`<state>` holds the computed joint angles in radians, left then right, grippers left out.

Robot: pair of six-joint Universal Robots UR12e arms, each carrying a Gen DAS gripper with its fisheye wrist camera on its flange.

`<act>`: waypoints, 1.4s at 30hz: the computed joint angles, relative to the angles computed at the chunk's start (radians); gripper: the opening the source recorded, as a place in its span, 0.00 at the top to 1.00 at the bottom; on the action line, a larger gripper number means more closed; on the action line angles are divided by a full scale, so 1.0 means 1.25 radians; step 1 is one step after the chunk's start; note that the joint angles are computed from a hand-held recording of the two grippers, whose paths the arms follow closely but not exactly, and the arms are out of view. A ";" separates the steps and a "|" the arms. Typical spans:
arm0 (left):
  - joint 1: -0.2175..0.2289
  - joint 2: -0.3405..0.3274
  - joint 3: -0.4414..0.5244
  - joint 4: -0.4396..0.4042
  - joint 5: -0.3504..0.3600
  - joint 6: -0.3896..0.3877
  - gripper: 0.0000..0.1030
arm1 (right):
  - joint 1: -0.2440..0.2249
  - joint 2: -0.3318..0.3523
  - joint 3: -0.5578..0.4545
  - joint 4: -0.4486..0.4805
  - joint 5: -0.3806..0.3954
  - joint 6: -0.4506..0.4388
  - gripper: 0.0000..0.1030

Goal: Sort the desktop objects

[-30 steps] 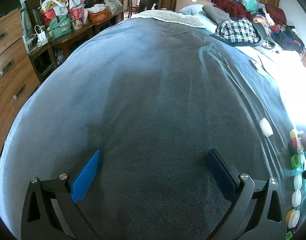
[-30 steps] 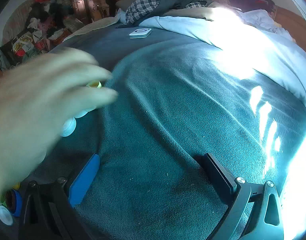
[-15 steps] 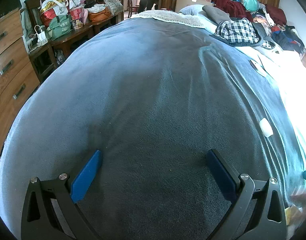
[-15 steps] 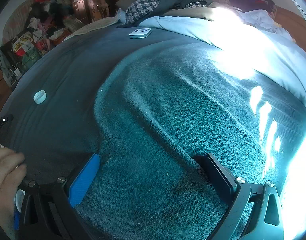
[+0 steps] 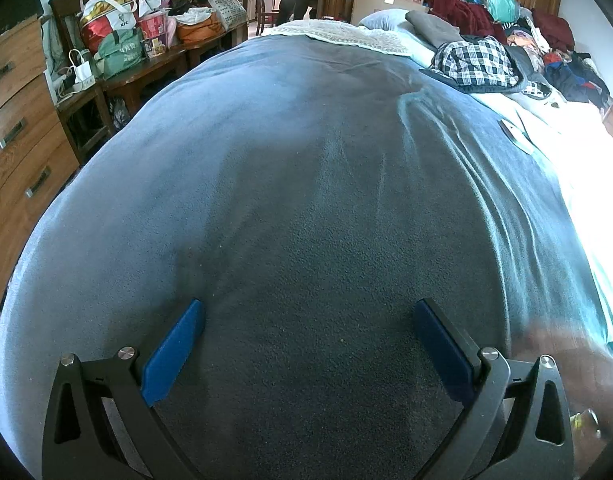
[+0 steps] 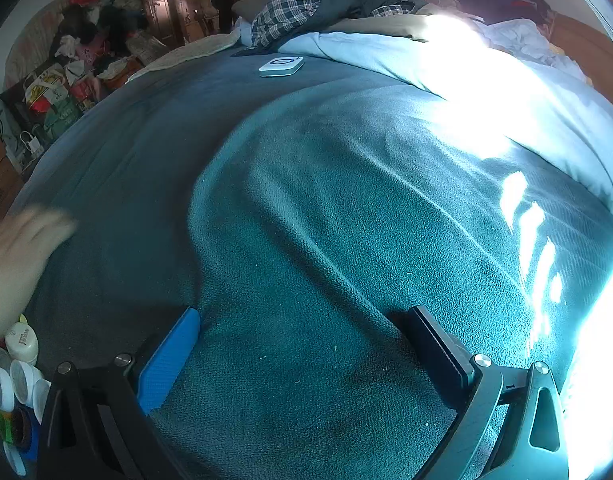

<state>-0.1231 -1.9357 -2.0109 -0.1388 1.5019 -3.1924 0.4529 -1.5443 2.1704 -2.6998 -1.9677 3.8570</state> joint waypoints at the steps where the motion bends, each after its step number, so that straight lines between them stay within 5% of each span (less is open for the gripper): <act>1: 0.000 0.000 0.000 0.000 -0.004 -0.001 0.02 | 0.000 0.000 0.000 0.000 0.000 0.000 0.00; 7: 0.048 0.028 -0.039 0.048 -0.147 -0.050 0.02 | -0.001 -0.001 0.000 0.001 0.000 -0.001 0.00; 13: 0.043 0.126 -0.110 0.017 -0.205 0.089 0.12 | -0.001 0.000 0.000 0.000 0.000 -0.001 0.00; 17: -0.013 0.148 -0.117 -0.026 -0.160 0.158 0.12 | -0.001 -0.001 0.000 0.000 0.000 -0.001 0.00; 27: -0.084 0.122 -0.099 -0.080 -0.069 0.124 0.14 | 0.000 0.001 0.000 -0.001 -0.001 -0.001 0.00; 30: -0.094 0.108 -0.092 -0.070 -0.038 0.111 0.37 | 0.000 0.001 0.000 -0.001 -0.001 -0.001 0.00; 32: -0.093 0.106 -0.087 -0.066 -0.038 0.102 0.69 | -0.001 0.001 0.000 -0.002 0.000 -0.001 0.00; 33: -0.098 0.104 -0.083 -0.068 -0.025 0.102 0.76 | 0.000 0.001 0.000 -0.003 -0.001 0.000 0.00; 42: -0.053 0.154 -0.126 -0.055 -0.069 0.077 0.76 | -0.001 0.006 -0.009 0.009 0.005 -0.011 0.00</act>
<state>-0.1888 -1.7430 -2.1685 -0.2072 1.4159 -3.0965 0.4516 -1.5369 2.1591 -2.6882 -1.9617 3.8433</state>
